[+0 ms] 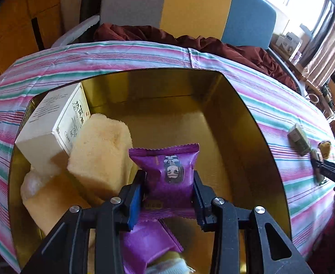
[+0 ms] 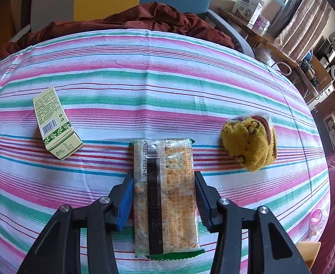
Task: Organize objects
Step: 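Carry the purple candy bag into the gold tray and open the left gripper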
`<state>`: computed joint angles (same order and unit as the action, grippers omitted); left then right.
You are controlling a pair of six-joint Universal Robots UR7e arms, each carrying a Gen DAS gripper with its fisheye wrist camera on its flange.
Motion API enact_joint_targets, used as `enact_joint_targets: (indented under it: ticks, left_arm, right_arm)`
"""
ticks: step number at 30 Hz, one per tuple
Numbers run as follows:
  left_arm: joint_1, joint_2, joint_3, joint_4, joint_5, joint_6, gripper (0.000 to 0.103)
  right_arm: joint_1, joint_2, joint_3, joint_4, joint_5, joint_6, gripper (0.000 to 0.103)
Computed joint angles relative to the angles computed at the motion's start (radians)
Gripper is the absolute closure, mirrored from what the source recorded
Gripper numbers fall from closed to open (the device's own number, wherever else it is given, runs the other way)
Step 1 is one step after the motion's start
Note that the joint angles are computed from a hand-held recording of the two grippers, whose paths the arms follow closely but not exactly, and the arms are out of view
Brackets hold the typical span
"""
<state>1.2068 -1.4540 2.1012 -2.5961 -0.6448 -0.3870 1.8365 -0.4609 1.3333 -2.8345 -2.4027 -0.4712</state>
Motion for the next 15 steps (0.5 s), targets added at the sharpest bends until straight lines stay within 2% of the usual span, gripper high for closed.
enact_joint_targets:
  ticks: [8,11,15]
  left_arm:
    - [-0.007,-0.021,0.031,-0.012,0.041,-0.015,0.062]
    - [-0.04,-0.05,0.071,-0.059,0.084,0.002,0.06]
    - [-0.114,-0.1,0.143,-0.124,0.179,0.028,0.058]
  right_arm:
    - [0.009,0.0,0.017,-0.021,-0.01,-0.017,0.054]
    - [0.01,0.0,0.017,-0.023,-0.011,-0.02,0.054]
    - [0.012,0.001,0.024,-0.041,-0.016,-0.035,0.054]
